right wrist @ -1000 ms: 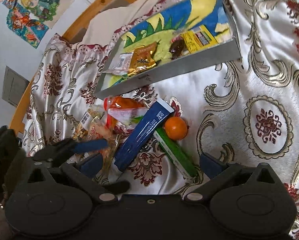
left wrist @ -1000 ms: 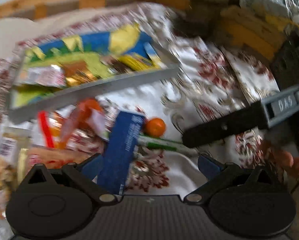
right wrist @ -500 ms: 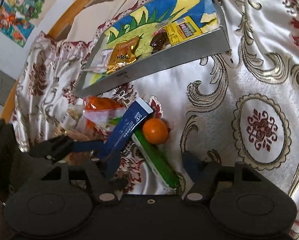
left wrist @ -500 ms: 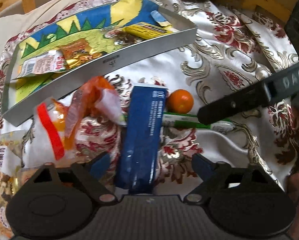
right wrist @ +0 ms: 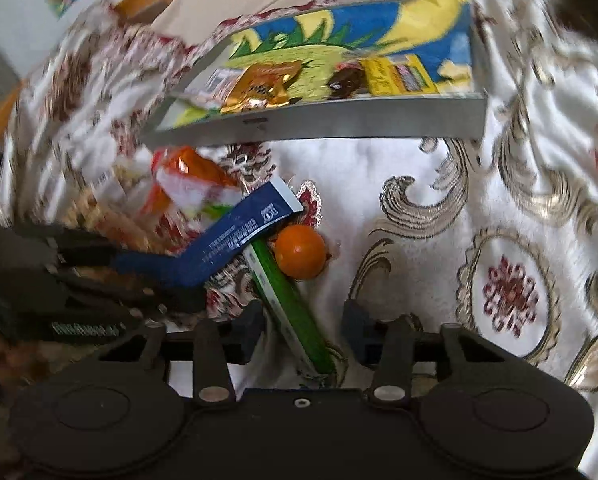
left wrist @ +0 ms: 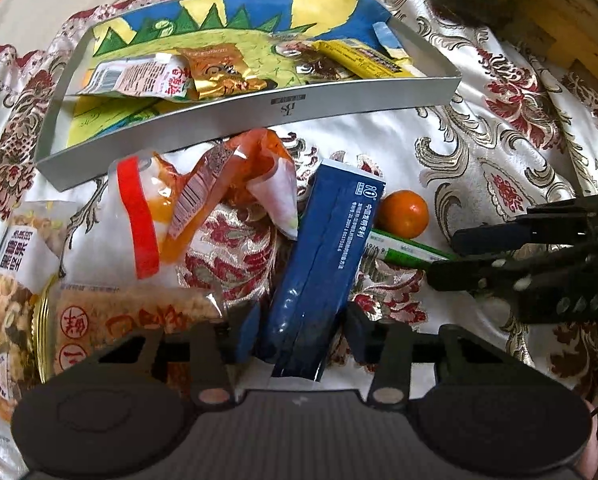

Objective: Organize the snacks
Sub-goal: 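Lower left tool to blue-wrapped bar while right tool approaches green stick snack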

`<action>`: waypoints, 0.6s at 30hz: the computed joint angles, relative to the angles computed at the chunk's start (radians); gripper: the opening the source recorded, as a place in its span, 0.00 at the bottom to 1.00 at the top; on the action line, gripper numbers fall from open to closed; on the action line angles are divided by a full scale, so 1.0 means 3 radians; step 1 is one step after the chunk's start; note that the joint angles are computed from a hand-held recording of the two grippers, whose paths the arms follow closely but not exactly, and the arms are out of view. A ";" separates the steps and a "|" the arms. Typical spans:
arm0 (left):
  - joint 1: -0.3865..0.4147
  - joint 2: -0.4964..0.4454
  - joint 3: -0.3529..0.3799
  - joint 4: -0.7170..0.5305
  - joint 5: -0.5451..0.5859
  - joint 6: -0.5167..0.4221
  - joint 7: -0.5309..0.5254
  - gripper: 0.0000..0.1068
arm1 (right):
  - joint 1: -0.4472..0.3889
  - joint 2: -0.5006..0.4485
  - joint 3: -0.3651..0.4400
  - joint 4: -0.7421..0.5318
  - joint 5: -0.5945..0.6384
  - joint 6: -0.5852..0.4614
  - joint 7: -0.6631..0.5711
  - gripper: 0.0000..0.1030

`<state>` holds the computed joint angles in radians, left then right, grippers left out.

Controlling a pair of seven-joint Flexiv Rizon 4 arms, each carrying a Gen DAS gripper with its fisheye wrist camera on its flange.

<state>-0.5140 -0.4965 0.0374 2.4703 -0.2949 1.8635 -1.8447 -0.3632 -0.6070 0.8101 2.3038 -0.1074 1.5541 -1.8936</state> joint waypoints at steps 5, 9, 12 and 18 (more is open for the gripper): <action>0.0277 0.0121 -0.0283 0.0056 0.0044 -0.0178 -0.0202 0.43 | 0.0709 0.0248 -0.0667 0.0342 -0.0293 0.0566 -0.0140 0.32; 0.0169 0.0108 -0.0171 0.0028 0.0118 -0.0206 -0.0275 0.44 | 0.1013 0.0269 -0.0981 0.0461 -0.0437 0.0808 -0.0152 0.32; 0.0122 0.0050 -0.0105 -0.0022 0.0170 -0.0206 -0.0243 0.48 | 0.1152 0.0234 -0.1125 0.0487 -0.0518 0.0934 -0.0098 0.36; 0.0229 0.0056 -0.0176 -0.0008 0.0236 -0.0191 -0.0272 0.43 | 0.2033 0.0357 -0.1865 0.0704 -0.0385 0.1349 -0.0202 0.30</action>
